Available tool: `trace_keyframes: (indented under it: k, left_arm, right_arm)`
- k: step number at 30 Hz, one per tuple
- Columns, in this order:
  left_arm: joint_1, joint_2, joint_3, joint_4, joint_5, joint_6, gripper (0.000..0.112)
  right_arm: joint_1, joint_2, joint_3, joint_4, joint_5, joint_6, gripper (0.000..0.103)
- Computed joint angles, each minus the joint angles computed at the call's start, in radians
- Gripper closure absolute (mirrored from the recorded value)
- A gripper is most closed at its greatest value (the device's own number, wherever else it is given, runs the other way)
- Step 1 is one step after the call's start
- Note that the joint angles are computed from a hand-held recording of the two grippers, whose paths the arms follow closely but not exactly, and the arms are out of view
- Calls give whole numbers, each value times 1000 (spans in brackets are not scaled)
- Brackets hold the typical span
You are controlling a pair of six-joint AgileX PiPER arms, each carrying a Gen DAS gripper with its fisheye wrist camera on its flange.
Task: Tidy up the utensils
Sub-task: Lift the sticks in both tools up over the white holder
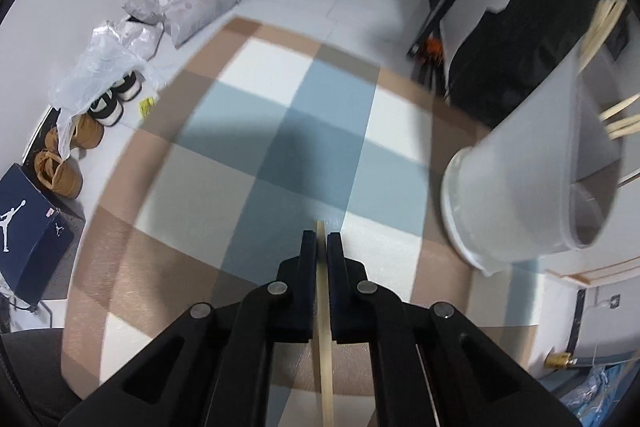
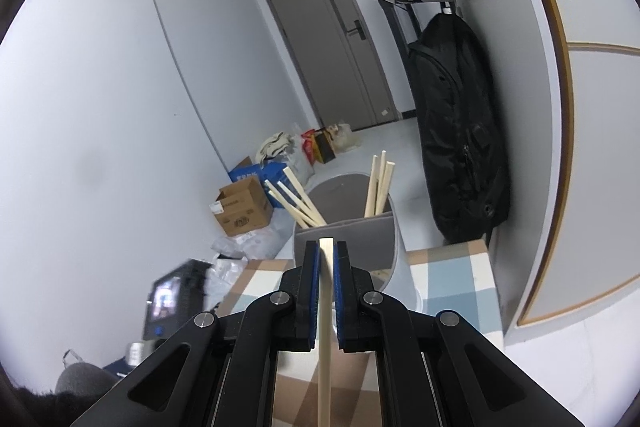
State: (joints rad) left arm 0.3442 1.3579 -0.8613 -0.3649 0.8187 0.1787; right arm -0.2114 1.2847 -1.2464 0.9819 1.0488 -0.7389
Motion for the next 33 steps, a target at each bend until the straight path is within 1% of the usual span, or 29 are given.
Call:
trace_keyframes:
  k: [2, 5, 6, 7, 8, 10, 11, 13, 17, 23, 25, 27, 33]
  left_arm:
    - [14, -49, -3, -40, 18, 28, 112]
    - [38, -138, 6, -91, 23, 89, 112]
    - [19, -165, 7, -83, 19, 72, 112]
    - [24, -190, 9, -103, 23, 94, 112]
    - [39, -176, 0, -135, 14, 139, 112]
    - [54, -194, -1, -158, -4, 177, 112]
    - [66, -205, -6, -188, 9, 203, 112]
    - [128, -194, -6, -257, 19, 308, 112]
    - [169, -194, -19, -326, 40, 400, 112]
    - [221, -228, -64, -400, 107, 453, 112]
    - [227, -241, -90, -409, 129, 449, 112]
    - [238, -247, -128, -430, 159, 457, 112]
    - [234, -234, -237, -469, 212, 438, 112]
  right_arm:
    - [1, 9, -15, -6, 11, 9, 97]
    - [13, 16, -35, -24, 11, 21, 97]
    - [17, 19, -42, -29, 7, 29, 97]
    - [22, 18, -45, -33, -1, 35, 97]
    - [27, 18, -50, -37, -10, 41, 97]
    - [34, 21, -60, -34, -17, 53, 97]
    - [35, 21, -64, -33, -18, 57, 97]
    - [39, 20, -74, -26, -24, 61, 97]
    - [59, 14, -105, -38, -66, 58, 97]
    - [54, 36, -181, -19, -85, 64, 97]
    - [53, 53, -218, -15, -87, 78, 97]
    - [61, 78, -266, -25, -100, 102, 97]
    - [99, 155, -415, -69, -135, 178, 97]
